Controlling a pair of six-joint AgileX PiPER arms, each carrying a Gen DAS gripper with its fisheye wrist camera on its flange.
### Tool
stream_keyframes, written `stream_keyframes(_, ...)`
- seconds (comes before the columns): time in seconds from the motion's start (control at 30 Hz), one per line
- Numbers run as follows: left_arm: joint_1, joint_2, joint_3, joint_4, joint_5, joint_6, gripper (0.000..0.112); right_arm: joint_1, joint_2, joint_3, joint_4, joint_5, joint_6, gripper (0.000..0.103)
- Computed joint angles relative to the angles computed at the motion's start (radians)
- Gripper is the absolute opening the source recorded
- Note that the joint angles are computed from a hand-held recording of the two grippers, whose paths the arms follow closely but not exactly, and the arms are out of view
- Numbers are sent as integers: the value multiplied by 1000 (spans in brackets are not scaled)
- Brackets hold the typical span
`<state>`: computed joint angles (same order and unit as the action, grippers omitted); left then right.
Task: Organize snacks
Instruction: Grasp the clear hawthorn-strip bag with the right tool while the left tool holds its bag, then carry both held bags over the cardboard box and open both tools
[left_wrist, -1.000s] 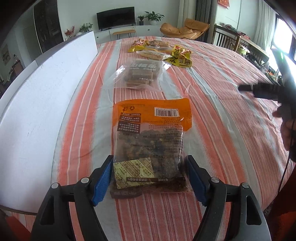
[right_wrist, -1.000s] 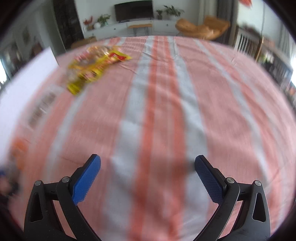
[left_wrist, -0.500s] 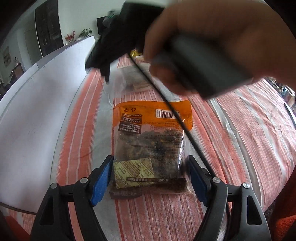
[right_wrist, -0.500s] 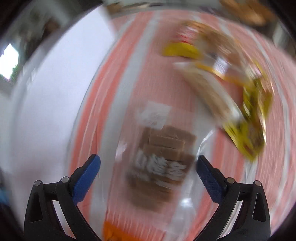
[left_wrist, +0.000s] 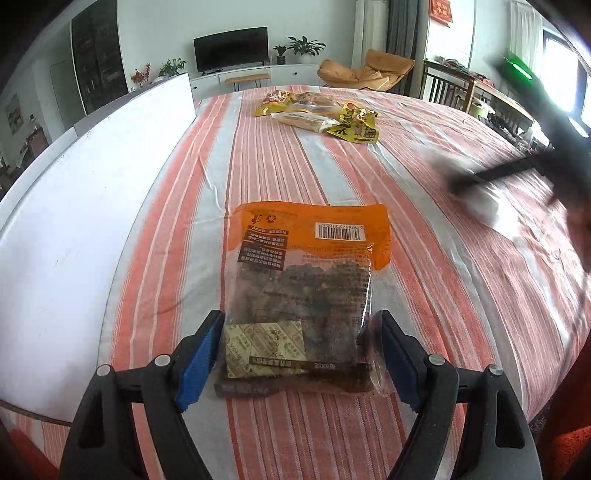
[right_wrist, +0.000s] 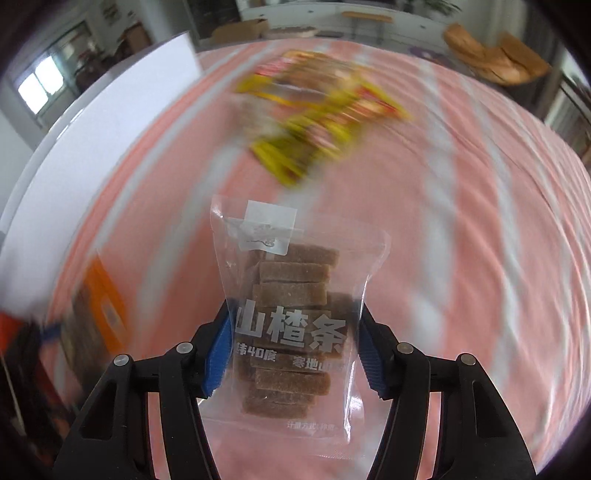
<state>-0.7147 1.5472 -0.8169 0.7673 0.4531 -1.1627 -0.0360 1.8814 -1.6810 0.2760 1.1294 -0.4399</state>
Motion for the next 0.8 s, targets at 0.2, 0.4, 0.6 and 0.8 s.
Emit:
stream_keyframes(0.2, 12, 20, -21, -16, 4, 17, 84, -189, -212, 348, 102, -185, -211, 64)
stream_keyframes(0.4, 13, 24, -23, -25, 11, 23, 85, -200, -267, 464, 204, -309, -247, 83)
stream_keyframes(0.6, 24, 33, -28, -30, 8, 28, 92, -146, -304, 521, 116, -374, -209, 96)
stream_keyframes(0.8, 49, 34, -36, -80, -11, 103, 86, -137, -329, 553, 66, -390, -186, 99)
